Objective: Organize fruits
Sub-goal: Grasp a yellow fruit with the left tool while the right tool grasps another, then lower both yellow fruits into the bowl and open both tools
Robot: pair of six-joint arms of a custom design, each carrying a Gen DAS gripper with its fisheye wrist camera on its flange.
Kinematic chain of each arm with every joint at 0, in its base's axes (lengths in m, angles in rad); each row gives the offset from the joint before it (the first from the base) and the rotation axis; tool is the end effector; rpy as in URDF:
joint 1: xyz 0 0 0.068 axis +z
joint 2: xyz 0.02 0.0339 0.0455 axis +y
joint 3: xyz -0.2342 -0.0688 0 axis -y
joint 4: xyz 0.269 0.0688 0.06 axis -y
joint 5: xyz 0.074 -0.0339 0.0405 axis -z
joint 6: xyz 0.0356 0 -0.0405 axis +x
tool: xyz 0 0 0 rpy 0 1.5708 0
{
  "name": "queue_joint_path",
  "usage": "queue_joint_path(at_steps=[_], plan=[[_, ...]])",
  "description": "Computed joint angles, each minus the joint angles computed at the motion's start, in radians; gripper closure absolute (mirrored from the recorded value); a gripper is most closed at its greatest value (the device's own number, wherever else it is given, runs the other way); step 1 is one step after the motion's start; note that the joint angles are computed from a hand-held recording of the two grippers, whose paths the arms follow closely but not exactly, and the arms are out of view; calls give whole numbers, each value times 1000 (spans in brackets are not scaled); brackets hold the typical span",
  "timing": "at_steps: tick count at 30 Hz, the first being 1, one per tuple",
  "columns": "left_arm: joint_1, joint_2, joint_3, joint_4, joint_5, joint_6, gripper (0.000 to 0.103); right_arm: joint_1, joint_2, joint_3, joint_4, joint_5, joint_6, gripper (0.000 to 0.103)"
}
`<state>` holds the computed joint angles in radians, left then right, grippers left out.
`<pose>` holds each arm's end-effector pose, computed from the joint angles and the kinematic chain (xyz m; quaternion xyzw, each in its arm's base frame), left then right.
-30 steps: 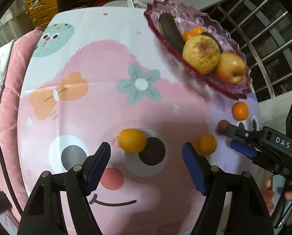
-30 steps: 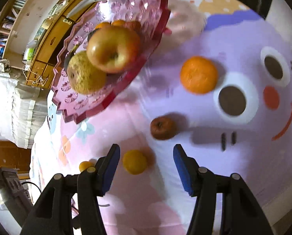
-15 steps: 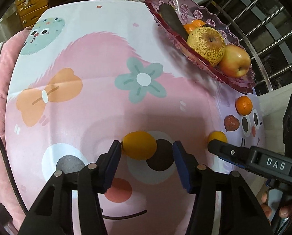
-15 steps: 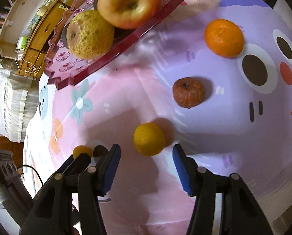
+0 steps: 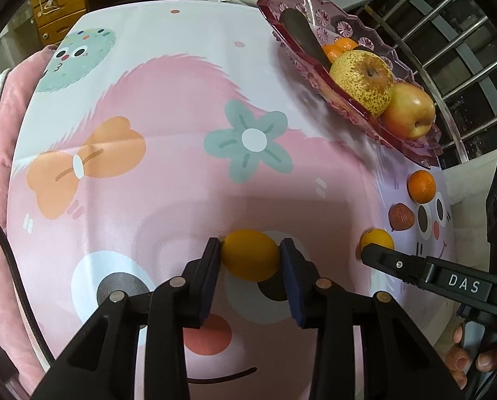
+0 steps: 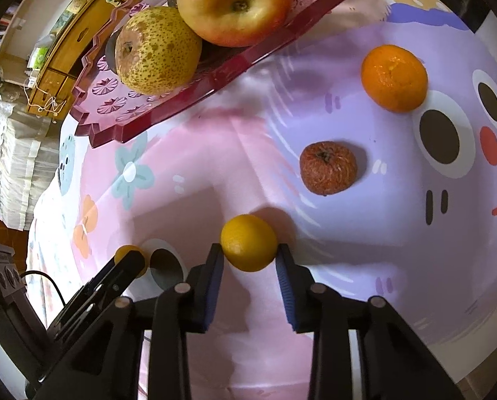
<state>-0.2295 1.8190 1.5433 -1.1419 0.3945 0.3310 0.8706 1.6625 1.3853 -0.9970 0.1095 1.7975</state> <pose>0.3562 -0.0973 0.2194 0.2848 0.9354 -0.1913 0.0849 0.2276 0.2640 0.2262 0.4487 0.8798 0.1307 0.0872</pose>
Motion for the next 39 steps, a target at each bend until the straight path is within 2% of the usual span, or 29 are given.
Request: queue_joint_path(at_steps=[11,22,29,34,39], plan=[[-25,-48,11,6,-35,-92,68,-14,-16,14,-1,-35,-154,73],[-63,-58,187,16,-28,-231,68,-34,-45,158,-130,13,-352,73],[-105,-12,297,88,-16,-313,68,-62,-50,259,-210,101,-479,73],[-139,44,346,127,-15,-352,68,-85,-75,239,-205,154,-530,73],[-170,78,340,160,-19,-369,68,-117,-125,160,-149,149,-561,73]])
